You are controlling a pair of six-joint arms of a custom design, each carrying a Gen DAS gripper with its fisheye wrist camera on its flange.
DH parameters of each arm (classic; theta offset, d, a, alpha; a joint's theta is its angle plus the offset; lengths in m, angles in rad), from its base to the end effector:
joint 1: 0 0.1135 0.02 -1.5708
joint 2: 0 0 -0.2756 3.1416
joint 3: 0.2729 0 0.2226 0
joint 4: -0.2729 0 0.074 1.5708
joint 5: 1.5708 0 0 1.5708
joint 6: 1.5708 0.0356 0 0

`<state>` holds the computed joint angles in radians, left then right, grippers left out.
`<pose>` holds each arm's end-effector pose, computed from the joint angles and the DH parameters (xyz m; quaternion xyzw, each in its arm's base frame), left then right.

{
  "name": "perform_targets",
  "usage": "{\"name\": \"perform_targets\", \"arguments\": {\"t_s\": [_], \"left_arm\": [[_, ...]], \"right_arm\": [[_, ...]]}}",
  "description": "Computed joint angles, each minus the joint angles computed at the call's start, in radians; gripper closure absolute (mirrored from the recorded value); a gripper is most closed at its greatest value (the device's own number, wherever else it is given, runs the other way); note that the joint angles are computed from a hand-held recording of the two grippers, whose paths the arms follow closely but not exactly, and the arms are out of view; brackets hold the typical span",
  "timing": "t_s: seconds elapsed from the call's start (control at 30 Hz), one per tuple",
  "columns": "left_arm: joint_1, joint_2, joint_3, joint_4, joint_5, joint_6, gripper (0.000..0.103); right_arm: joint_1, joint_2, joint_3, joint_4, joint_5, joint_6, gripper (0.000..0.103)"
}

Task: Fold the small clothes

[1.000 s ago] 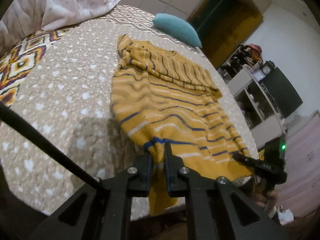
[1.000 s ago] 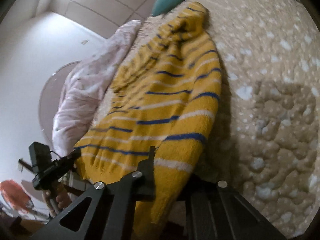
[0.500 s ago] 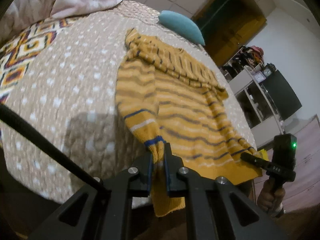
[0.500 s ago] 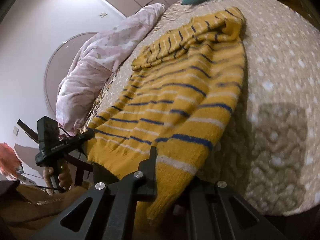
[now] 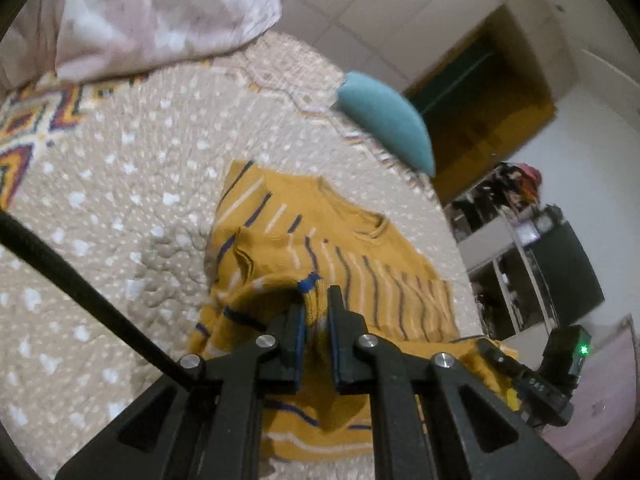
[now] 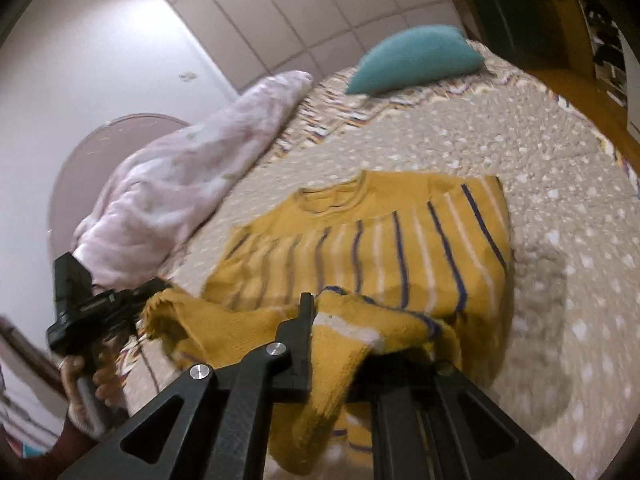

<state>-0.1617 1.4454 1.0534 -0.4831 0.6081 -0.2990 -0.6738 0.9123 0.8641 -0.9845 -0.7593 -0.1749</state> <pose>0.2659 -0.0640 0.2813 0.0403 0.9019 -0.3483 0.2524 0.1087 -0.0554 0.2954 0.1256 0.8920 0.2239 0.3721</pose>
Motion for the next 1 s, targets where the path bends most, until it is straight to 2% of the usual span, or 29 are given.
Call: {"name": "perform_targets", "arguments": {"t_s": [0.07,0.17,0.27,0.3,0.33,0.4,0.43,0.5,0.57,0.67,0.73,0.83,0.93,1.0], "left_arm": [[-0.003,0.066,0.036,0.007,0.012,-0.001,0.094],[0.007,0.150,0.108,0.013,0.047,-0.003,0.093],[0.049,0.255,0.167,0.089,0.122,-0.138,0.089],[0.072,0.292,0.178,0.121,0.167,-0.193,0.088],[0.092,0.330,0.180,0.175,0.221,-0.273,0.084],[0.123,0.384,0.171,0.276,0.295,-0.399,0.077],[0.130,0.390,0.166,0.304,0.301,-0.426,0.070],[0.134,0.377,0.181,0.276,0.272,-0.384,0.062],[0.129,0.354,0.213,0.188,0.218,-0.280,0.053],[0.121,0.325,0.244,0.088,0.159,-0.162,0.048],[0.118,0.292,0.239,0.032,0.115,-0.074,0.046],[0.106,0.221,0.191,-0.025,0.036,0.055,0.043],[0.083,0.130,0.106,-0.051,-0.058,0.195,0.042],[0.082,0.068,0.036,-0.054,-0.080,0.284,0.041]], "right_arm": [[0.067,0.076,-0.026,0.123,0.048,0.084,0.095],[0.110,0.183,-0.014,0.232,0.056,0.146,0.093],[0.092,0.326,0.030,0.286,-0.004,0.166,0.088],[0.082,0.373,0.040,0.309,-0.019,0.183,0.081],[0.071,0.445,0.055,0.351,-0.041,0.224,0.066],[0.044,0.510,0.048,0.430,-0.064,0.306,0.048],[0.027,0.545,0.040,0.484,-0.081,0.359,0.046],[-0.004,0.594,0.032,0.550,-0.113,0.435,0.045],[-0.011,0.626,0.035,0.587,-0.120,0.478,0.045],[-0.004,0.615,0.056,0.566,-0.075,0.457,0.044],[-0.005,0.573,0.070,0.538,-0.030,0.436,0.035],[-0.052,0.490,0.092,0.458,0.004,0.346,0.029],[-0.140,0.391,0.100,0.287,0.013,0.146,0.029],[-0.210,0.320,0.090,0.144,0.026,-0.030,0.029]]}}
